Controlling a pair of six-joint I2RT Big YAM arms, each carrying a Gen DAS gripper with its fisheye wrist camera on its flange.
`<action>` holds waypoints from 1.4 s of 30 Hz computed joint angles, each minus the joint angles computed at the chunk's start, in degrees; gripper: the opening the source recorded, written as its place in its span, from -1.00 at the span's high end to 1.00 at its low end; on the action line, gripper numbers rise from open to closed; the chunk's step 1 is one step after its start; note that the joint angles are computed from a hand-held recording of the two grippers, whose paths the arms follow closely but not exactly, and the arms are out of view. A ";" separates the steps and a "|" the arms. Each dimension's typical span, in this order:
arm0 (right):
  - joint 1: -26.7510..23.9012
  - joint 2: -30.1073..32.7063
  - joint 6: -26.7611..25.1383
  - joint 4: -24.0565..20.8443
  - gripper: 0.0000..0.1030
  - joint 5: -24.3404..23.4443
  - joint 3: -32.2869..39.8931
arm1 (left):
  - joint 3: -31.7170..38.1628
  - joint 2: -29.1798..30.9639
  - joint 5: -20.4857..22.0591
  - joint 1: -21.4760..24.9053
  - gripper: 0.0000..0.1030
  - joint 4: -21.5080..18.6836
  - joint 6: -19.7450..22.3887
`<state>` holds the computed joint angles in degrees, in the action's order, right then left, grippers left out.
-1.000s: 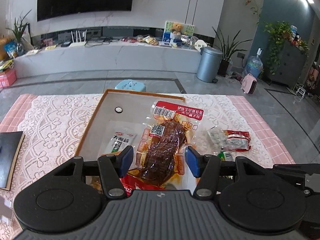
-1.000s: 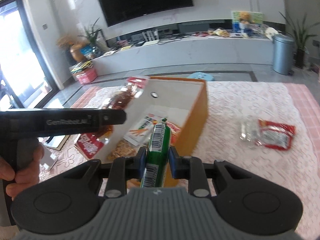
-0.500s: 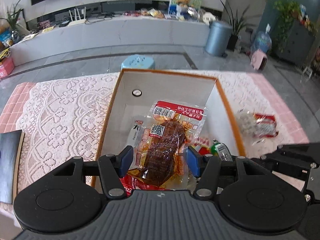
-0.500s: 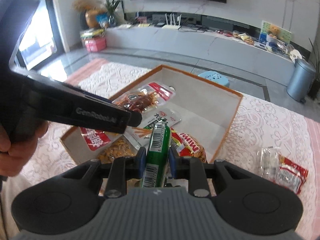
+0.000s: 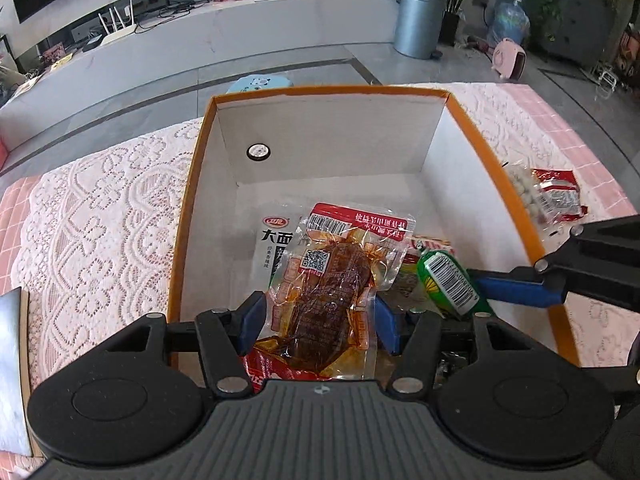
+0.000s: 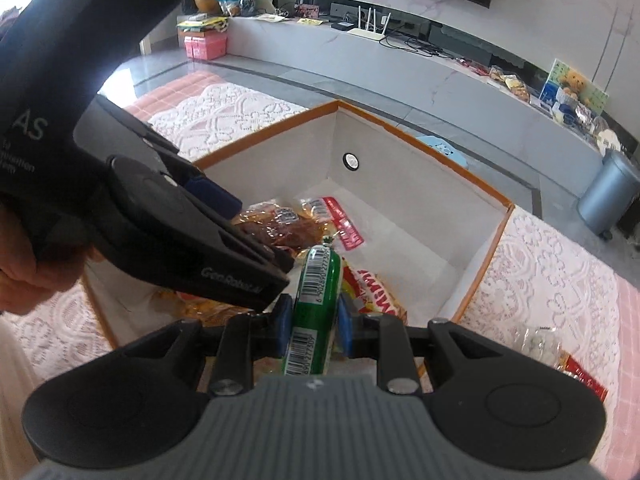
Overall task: Organize snacks
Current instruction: 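Carry the meat packet and green sausage over the orange box, then release the meat packet and green sausage into the box with both grippers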
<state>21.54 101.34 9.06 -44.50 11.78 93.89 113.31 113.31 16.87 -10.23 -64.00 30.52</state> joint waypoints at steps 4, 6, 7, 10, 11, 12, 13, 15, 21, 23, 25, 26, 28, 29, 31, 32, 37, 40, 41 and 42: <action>-0.35 1.20 -2.48 -0.51 0.58 -0.13 1.12 | 1.34 1.31 -0.93 -0.12 -0.27 -0.55 0.89; -0.63 1.88 -3.64 -1.16 0.58 -0.05 1.96 | 1.29 1.44 -2.88 -0.65 -0.27 0.08 1.91; -0.72 2.14 -3.95 -1.49 0.58 0.14 2.24 | 1.11 1.36 -3.56 -0.92 -0.28 0.33 2.50; -1.01 2.67 -4.35 -2.19 0.58 0.63 2.71 | 1.30 1.58 -6.13 -1.77 -0.28 0.81 3.25; -1.08 2.78 -4.42 -2.40 0.58 0.75 2.79 | 1.04 1.52 -7.13 -2.09 -0.28 1.51 3.52; -1.16 2.86 -4.56 -2.49 0.58 0.87 2.79 | 0.67 1.40 -8.02 -2.34 -0.29 2.11 4.05; -1.07 2.92 -4.62 -2.57 0.58 1.05 2.77 | 0.46 1.40 -8.57 -2.53 -0.29 2.60 4.55; -1.09 2.98 -4.75 -2.79 0.58 1.27 2.77 | -0.20 1.18 -9.22 -2.84 -0.29 3.32 5.33; -1.06 3.29 -4.93 -3.17 0.58 1.72 2.81 | -1.77 0.30 -8.06 -2.62 -0.41 4.77 6.00; -1.01 3.43 -5.24 -3.42 0.58 1.91 3.11 | -1.93 0.02 -7.44 -2.42 -0.41 5.15 5.23; -0.90 3.46 -5.95 -3.51 0.58 2.26 3.22 | -0.60 0.48 -6.25 -1.89 -0.41 4.70 4.57; -0.86 3.46 -6.37 -3.50 0.58 2.46 3.30 | -0.47 0.38 -5.48 -1.57 -0.41 4.76 4.05; -0.84 3.41 -7.20 -3.41 0.58 2.75 3.36 | -0.81 -0.21 -4.30 -1.16 -0.41 5.57 2.79; -0.91 3.51 -7.47 -3.48 0.58 2.79 3.52 | -1.24 -0.70 -3.83 -0.90 -0.41 6.27 2.00; -1.02 3.86 -8.00 -4.09 0.58 3.09 4.25 | -1.77 -1.47 -3.00 -0.45 -0.42 7.07 0.75; -1.04 4.28 -8.27 -4.65 0.58 3.39 4.93 | -1.86 -1.69 -2.70 -0.33 -0.42 7.22 0.33; -1.11 6.66 -9.43 -8.05 0.58 4.90 8.14 | -3.34 -2.94 -2.64 0.00 -0.42 8.27 -0.36; -1.23 7.44 -9.88 -9.13 0.58 5.61 8.89 | -3.48 -2.73 -3.55 0.03 -0.42 8.17 -0.48; -1.18 7.56 -10.11 -9.37 0.58 5.84 8.97 | -3.60 -2.72 -3.84 -0.02 -0.42 8.06 -0.69; -1.10 7.70 -10.33 -9.72 0.58 6.31 9.14 | -3.62 -2.67 -4.00 -0.06 -0.42 7.92 -0.83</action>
<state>20.44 109.05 -1.27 -54.23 18.09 103.03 109.69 110.64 12.87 -10.29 -56.07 29.69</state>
